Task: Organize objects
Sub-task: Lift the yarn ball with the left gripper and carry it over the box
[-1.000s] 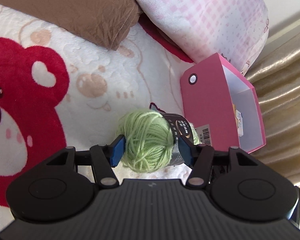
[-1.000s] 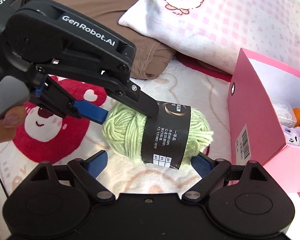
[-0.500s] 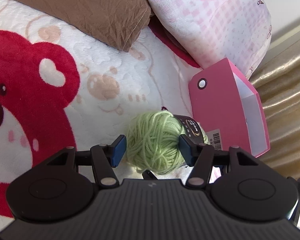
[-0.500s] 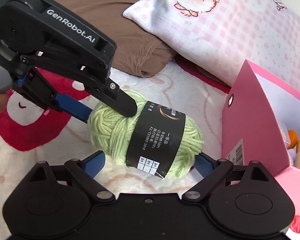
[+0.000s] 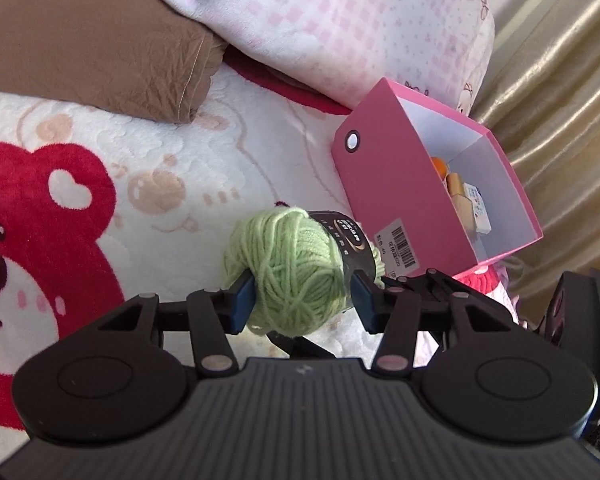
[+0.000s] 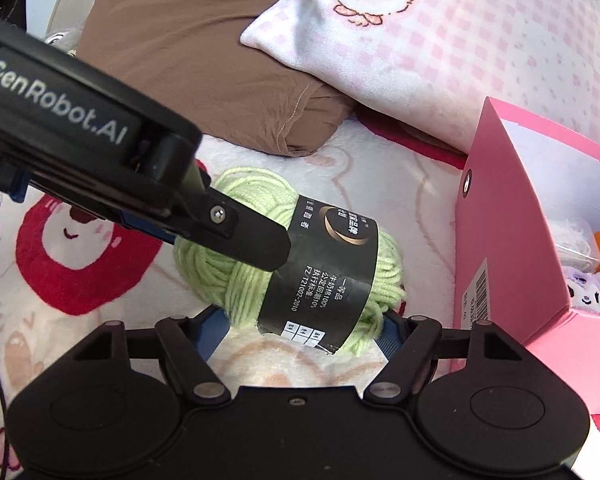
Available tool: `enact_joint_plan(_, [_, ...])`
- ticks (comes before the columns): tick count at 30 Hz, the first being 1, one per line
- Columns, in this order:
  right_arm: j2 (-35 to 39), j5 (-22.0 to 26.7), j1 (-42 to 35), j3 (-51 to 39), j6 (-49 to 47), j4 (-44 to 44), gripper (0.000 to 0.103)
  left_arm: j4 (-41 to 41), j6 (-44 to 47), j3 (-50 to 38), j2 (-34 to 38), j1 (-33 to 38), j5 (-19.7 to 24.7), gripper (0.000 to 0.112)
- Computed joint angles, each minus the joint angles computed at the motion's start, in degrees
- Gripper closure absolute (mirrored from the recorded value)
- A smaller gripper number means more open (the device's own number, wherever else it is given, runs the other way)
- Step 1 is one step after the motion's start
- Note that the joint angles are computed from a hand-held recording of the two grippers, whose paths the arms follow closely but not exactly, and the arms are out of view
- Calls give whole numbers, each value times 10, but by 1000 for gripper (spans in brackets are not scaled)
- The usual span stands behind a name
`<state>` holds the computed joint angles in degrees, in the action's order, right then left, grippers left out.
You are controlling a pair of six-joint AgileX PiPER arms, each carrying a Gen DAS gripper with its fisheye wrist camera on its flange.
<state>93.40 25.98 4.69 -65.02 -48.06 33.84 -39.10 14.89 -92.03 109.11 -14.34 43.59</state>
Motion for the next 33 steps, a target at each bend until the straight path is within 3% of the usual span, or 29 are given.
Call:
enact_joint_plan(6, [-32,39,1,0,44,-43,24,78,-58,-13,-26,-24,32,63])
enact_joint_plan(10, [-45,98,6,-23,107,-107,22,57,-49,39,-68,-27,26,63])
enact_joint_plan(21, [-115,198,-15,-5,48,-61,22,10,-58,163,-189,-7,25,63])
enact_joint_plan(26, [-153,238,-14,-4,51,-77,22,12,-85,177,-225,-10,40,63])
enact_joint_plan(29, [-164,279,-10,-32,70,-112,22,7,-100,177,-243,-14,51,63])
enact_joint_plan(33, [-174,340,-42,-73,53,-94,22,28,-137,153,-259,-30,65,63])
